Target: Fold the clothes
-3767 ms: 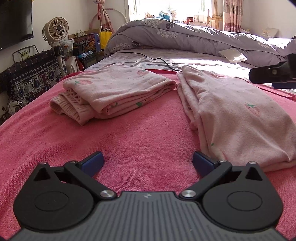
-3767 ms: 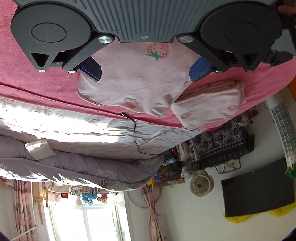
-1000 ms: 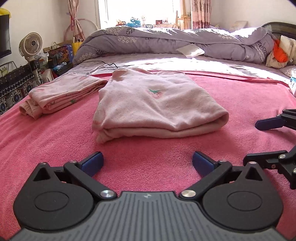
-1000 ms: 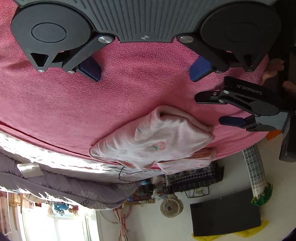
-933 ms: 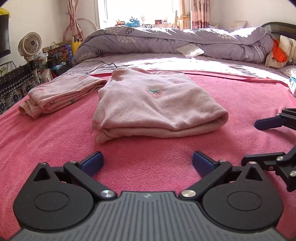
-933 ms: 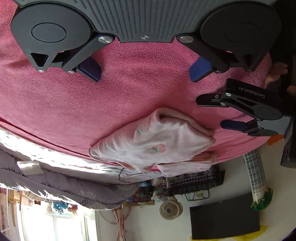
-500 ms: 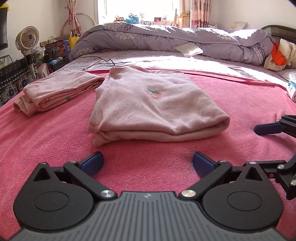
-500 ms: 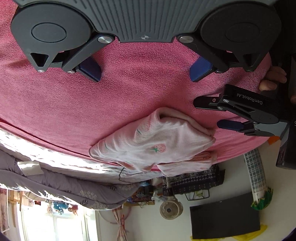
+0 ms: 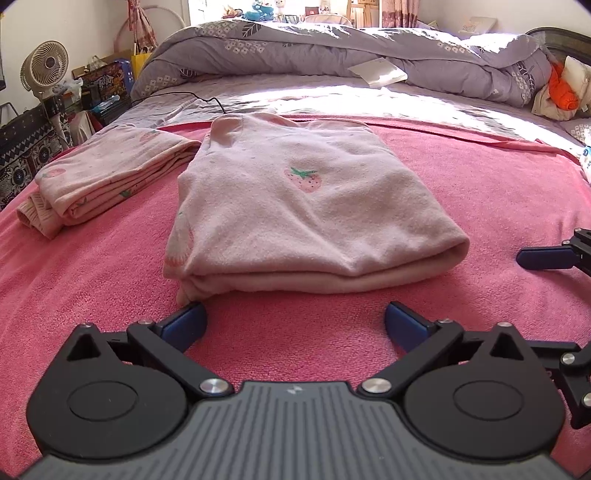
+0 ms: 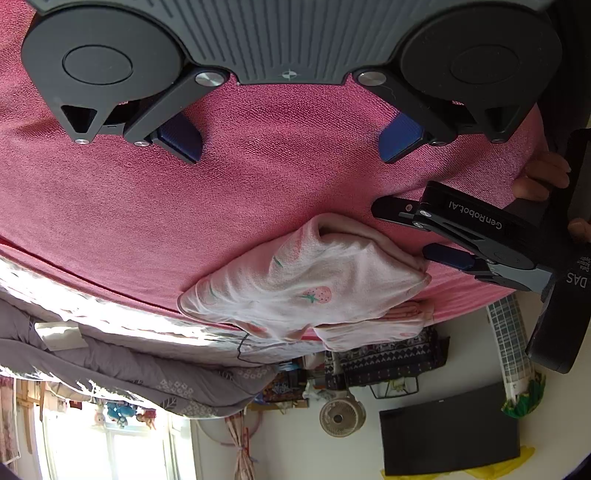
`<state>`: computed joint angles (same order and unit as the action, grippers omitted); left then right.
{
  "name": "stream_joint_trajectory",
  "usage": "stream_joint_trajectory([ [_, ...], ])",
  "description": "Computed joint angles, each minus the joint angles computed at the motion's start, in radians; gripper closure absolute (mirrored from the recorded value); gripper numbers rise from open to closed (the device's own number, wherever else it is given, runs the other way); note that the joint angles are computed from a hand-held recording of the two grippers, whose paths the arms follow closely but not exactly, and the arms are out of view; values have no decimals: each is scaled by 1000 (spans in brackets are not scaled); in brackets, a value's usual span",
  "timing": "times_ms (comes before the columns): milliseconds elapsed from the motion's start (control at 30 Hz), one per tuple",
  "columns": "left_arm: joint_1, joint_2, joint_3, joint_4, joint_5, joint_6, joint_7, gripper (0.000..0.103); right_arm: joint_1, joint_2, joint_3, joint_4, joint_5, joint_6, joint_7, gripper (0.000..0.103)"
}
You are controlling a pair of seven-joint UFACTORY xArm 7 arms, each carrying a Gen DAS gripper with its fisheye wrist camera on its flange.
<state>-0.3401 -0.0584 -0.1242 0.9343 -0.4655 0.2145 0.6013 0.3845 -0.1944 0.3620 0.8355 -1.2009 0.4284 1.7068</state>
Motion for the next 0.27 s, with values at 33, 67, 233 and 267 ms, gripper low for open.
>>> stream_joint_trajectory([
  [33,-2,2,2,4,-17,2,14,0,0,0,0,0,0,0,0,0],
  [67,-6,4,4,3,-46,-4,37,0,0,0,0,0,0,0,0,0],
  [233,-19,7,3,-6,-159,-41,133,0,0,-1,-1,-1,0,-1,-2,0],
  [267,-18,7,3,-5,-160,-41,134,0,0,-2,-2,-1,1,-2,-2,0],
])
